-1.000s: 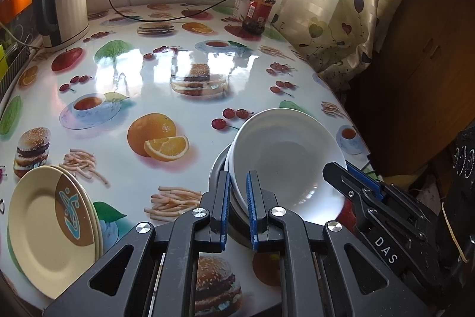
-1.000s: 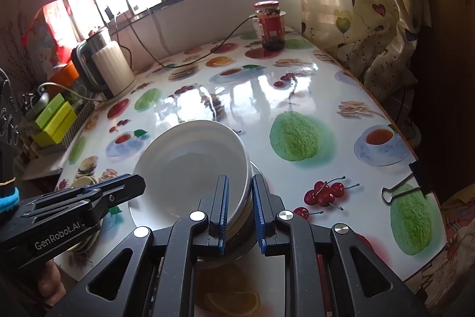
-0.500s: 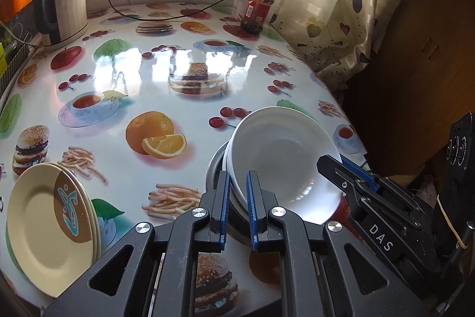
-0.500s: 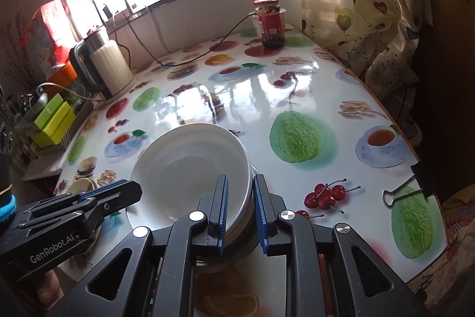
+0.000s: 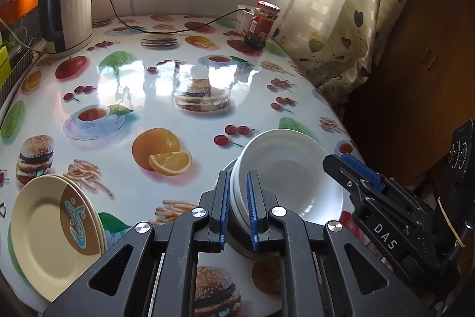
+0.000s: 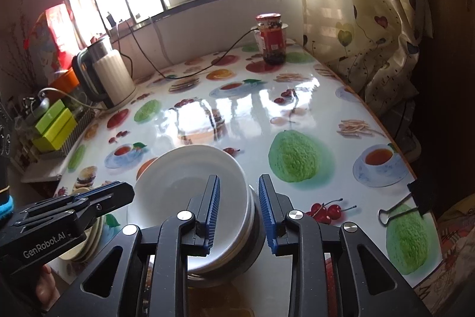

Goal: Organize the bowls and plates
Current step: 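Lower the blue-striped bowl with both tools into the white bowls in the steel bowl, then open the right tool off the bowl rim while the left tool keeps gripping the stack rim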

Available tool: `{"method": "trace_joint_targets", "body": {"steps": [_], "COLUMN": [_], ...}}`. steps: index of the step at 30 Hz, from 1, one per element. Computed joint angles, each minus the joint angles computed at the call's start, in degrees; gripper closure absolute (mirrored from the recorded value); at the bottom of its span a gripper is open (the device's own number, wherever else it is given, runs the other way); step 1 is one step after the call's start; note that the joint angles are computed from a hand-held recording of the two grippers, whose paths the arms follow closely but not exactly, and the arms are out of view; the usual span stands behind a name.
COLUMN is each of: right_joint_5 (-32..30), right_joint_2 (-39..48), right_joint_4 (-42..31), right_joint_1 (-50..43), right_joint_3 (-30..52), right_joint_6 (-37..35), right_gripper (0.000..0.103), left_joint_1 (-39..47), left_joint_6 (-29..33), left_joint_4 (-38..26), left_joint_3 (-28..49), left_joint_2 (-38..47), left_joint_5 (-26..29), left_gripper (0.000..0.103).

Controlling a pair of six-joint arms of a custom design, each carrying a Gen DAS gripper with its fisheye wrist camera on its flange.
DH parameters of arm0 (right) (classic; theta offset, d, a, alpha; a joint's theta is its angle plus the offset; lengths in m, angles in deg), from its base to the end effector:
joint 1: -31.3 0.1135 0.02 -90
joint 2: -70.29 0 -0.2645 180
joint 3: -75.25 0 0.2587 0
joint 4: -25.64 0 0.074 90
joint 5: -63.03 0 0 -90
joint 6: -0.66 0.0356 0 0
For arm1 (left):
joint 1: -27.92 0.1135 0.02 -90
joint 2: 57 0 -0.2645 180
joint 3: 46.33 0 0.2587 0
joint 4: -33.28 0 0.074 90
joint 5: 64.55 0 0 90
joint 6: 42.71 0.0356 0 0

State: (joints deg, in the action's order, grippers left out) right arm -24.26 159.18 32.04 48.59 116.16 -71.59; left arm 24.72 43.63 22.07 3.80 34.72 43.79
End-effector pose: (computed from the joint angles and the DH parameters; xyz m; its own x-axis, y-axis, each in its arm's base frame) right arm 0.2583 0.0786 0.1130 -0.6837 0.1061 -0.7220 -0.0574 0.9785 0.1982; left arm 0.2855 -0.0272 0.1203 -0.8092 -0.0154 -0.5874 0.1917 0.9380 -0.2887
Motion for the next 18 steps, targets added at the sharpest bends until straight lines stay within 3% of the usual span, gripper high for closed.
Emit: {"method": "trace_joint_targets", "body": {"steps": [18], "right_joint_5": [-1.3], "right_joint_2": [7.0], "right_joint_4": [2.1], "right_joint_1": [-0.7], "right_joint_3": [4.8], "right_joint_6": [-2.6], "right_gripper": [0.089], "left_joint_1": [-0.5], "left_joint_6": [-0.5], "left_joint_4": [1.3], "left_joint_3": [2.7], "left_joint_2": [4.7], "left_joint_5": [-0.6], "left_gripper": [0.091]}}
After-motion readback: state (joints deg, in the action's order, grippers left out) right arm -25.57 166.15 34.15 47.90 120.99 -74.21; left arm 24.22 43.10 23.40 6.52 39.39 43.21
